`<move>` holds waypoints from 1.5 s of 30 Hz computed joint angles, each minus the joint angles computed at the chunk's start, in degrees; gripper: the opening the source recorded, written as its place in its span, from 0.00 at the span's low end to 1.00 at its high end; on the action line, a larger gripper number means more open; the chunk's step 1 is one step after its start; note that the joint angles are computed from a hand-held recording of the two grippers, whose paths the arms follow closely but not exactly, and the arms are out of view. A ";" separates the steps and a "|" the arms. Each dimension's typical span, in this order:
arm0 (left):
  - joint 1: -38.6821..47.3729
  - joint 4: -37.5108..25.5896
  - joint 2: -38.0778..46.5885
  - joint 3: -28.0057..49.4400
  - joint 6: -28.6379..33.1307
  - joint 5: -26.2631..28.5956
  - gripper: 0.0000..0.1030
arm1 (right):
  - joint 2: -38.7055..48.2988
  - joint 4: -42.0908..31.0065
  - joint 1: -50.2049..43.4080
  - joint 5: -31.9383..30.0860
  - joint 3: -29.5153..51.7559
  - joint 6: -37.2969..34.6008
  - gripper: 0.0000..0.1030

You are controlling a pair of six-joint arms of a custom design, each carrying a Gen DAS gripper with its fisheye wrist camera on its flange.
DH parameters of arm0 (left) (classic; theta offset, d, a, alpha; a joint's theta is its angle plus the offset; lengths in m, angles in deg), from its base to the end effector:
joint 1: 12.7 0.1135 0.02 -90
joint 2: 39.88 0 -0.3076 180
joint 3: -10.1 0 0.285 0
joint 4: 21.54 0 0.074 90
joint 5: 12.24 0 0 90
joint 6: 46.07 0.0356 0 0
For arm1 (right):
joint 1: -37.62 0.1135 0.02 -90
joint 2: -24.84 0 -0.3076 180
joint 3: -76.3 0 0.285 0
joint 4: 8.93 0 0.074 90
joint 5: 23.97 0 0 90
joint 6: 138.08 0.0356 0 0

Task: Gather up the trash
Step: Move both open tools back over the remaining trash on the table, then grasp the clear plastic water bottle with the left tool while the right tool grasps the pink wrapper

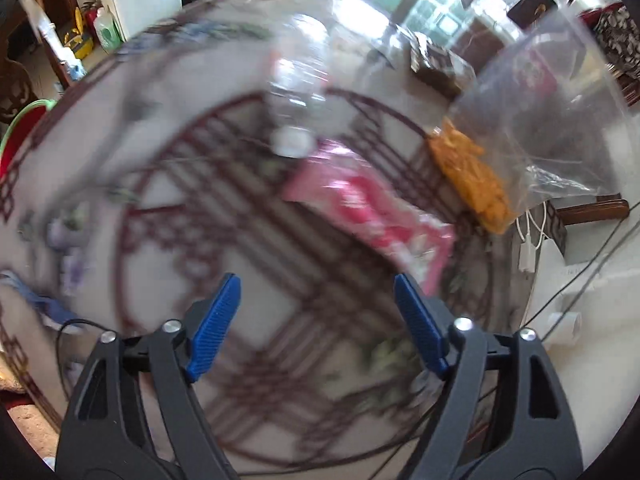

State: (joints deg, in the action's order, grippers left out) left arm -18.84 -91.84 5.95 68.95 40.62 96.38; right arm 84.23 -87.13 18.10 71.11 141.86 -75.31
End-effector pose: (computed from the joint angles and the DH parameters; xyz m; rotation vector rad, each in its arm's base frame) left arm 0.1395 -0.0264 0.3077 0.1863 2.5554 -0.4800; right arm 0.1691 -0.0633 0.3047 -0.1731 2.8687 -0.2973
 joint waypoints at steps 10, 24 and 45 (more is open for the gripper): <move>-36.48 10.91 11.09 6.70 -31.52 -20.84 0.69 | 20.27 8.46 -8.99 -5.36 3.72 -14.64 0.86; -44.60 25.49 48.15 28.01 -36.77 -26.03 0.73 | 12.05 9.34 -26.99 -24.94 -8.36 -9.57 0.07; -48.03 32.55 69.61 37.79 -46.08 -26.63 0.43 | 8.65 -2.37 -48.22 -36.25 -13.63 -24.15 0.07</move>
State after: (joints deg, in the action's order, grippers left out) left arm -66.86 -59.28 75.56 106.73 -5.46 69.74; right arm 92.87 -89.50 -30.12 34.87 128.24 -99.47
